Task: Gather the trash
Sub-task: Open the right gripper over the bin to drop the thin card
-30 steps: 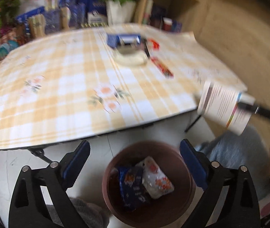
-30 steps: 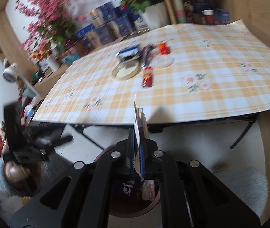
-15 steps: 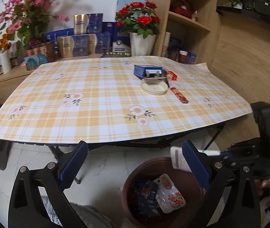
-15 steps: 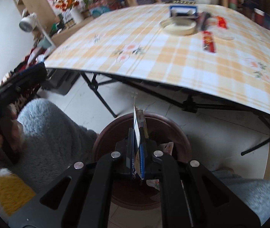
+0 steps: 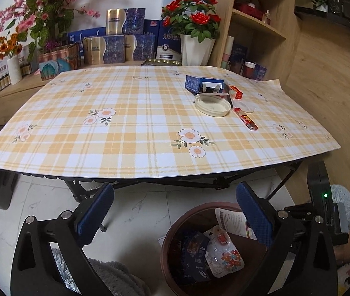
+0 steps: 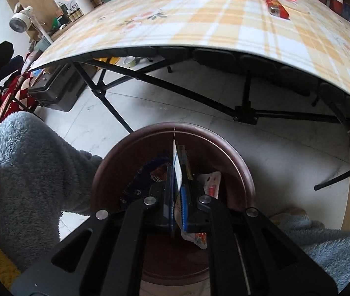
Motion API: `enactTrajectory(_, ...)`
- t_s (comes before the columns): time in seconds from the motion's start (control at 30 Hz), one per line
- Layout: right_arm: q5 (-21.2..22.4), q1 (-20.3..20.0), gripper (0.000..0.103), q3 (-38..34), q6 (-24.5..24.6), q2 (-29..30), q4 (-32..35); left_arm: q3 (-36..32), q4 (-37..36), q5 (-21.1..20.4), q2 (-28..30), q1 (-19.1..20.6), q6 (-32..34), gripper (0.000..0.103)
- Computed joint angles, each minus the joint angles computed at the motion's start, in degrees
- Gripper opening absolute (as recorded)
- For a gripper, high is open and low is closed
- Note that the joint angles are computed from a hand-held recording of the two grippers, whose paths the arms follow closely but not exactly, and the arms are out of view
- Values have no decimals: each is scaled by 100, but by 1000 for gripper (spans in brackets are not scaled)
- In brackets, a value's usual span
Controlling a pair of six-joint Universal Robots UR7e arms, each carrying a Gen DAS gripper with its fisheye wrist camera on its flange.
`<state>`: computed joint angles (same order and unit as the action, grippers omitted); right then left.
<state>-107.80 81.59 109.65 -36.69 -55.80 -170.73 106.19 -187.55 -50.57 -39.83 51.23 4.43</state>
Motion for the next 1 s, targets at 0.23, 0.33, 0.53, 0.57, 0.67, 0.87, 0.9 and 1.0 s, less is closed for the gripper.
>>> enactTrajectory(0.23, -62, -18, 9, 31, 104, -18, -138, -40, 116, 0, -22, 53, -205, 97)
enactTrajectory(0.33, -81, -22, 9, 7, 156, -1, -142, -35, 97, 2, -24, 52, -184, 97)
enactTrajectory(0.53, -21, -8, 15, -16, 115, 19, 31, -28, 93, 4, -29, 51, -188, 97)
enactTrajectory(0.57, 20, -11, 26, -9, 87, 10, 59, -26, 95, 5, -31, 51, -190, 97)
enactTrajectory(0.67, 109, 10, 46, 24, -29, -10, 135, -8, 85, 9, -44, 47, -196, 97)
enactTrajectory(0.87, 80, 38, 90, 39, -78, 6, -16, 8, 65, 13, -55, 43, -207, 97)
enactTrajectory(0.9, 81, 38, 95, 40, -64, 3, -68, 15, 57, 18, -61, 40, -220, 97)
enactTrajectory(1.0, 65, 39, 97, 40, -31, -5, -209, 27, 45, 20, -81, 42, -288, 97)
